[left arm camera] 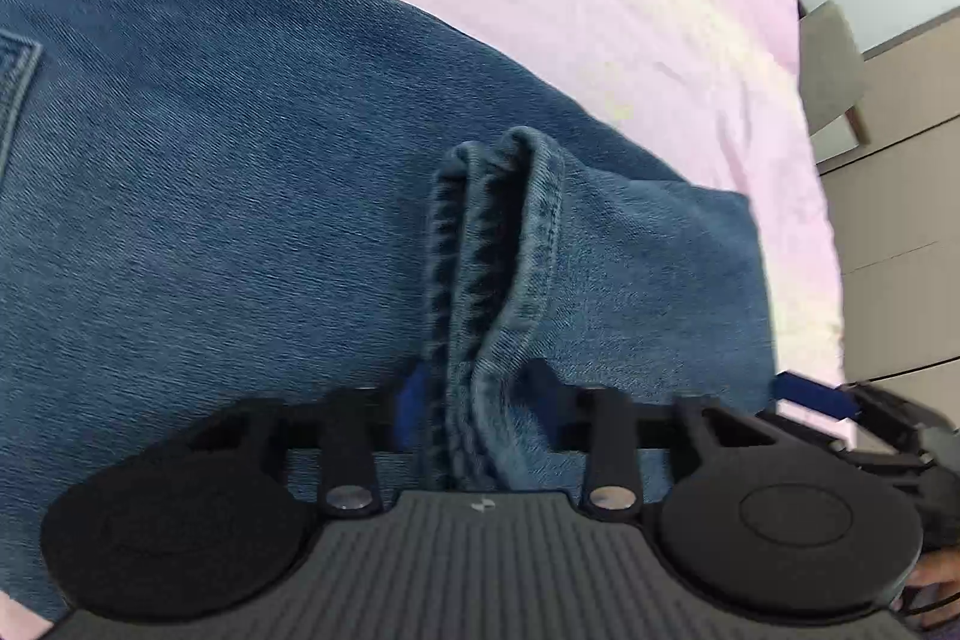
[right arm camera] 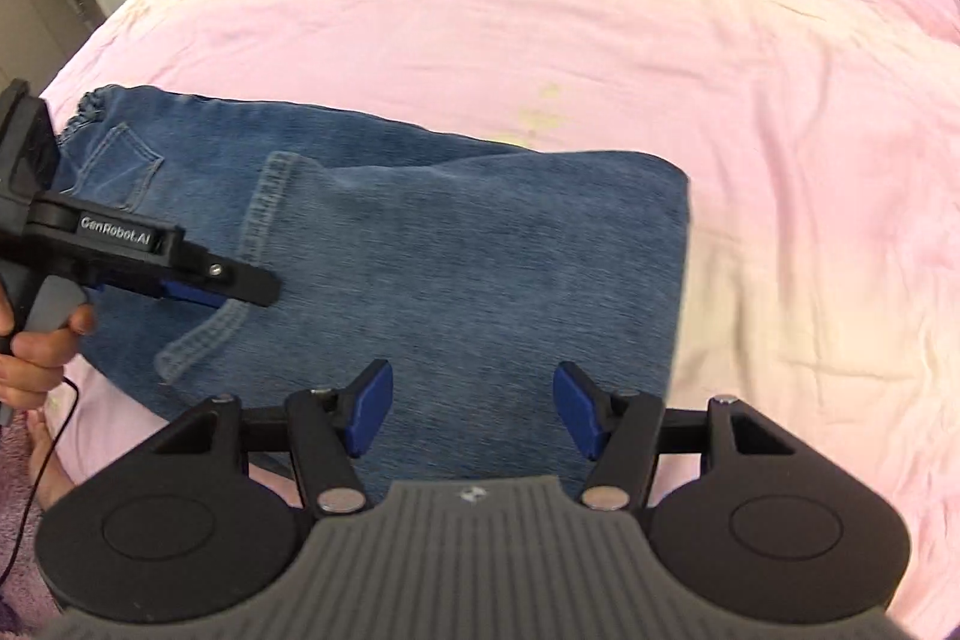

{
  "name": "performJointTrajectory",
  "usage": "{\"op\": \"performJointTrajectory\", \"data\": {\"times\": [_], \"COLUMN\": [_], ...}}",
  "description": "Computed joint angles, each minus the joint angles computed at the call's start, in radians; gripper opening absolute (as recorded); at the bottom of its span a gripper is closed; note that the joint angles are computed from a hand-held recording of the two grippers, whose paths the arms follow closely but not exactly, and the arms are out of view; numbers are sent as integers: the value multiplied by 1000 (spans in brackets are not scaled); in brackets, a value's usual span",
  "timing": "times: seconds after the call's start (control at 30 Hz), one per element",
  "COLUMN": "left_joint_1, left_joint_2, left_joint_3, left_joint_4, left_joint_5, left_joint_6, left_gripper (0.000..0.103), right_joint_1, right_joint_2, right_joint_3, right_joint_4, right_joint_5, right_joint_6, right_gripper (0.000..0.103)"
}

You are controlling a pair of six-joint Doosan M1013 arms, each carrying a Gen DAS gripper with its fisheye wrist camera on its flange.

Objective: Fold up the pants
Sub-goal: 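Grasp the folded hem edge with the left gripper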

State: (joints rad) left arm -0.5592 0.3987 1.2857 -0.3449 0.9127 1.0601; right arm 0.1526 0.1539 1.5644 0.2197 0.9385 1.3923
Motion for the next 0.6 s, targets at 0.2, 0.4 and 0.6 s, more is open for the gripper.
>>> {"op": "performJointTrajectory", "data": {"times": [0.2,0.4,0.6], "left_joint_1": [-25,-21,-46], "left_joint_2": [-22,-13,-14], "left_joint_3": [12,-22,10], "left_joint_4": [99,125,149], "left_joint_5": [-18,88,11], "left_joint_6": [-38,-56,-111], "left_gripper": [22,68,70], "right_joint_1": [-13,-12,-6], "right_joint_2": [-5,-14,-10], "right_joint_3": [11,20,25], "right_joint_4": [8,2,-9], "right_joint_5": [-23,-28,-37], "right_joint_6": [5,-14,5], "right_gripper": [57,62,64]}}
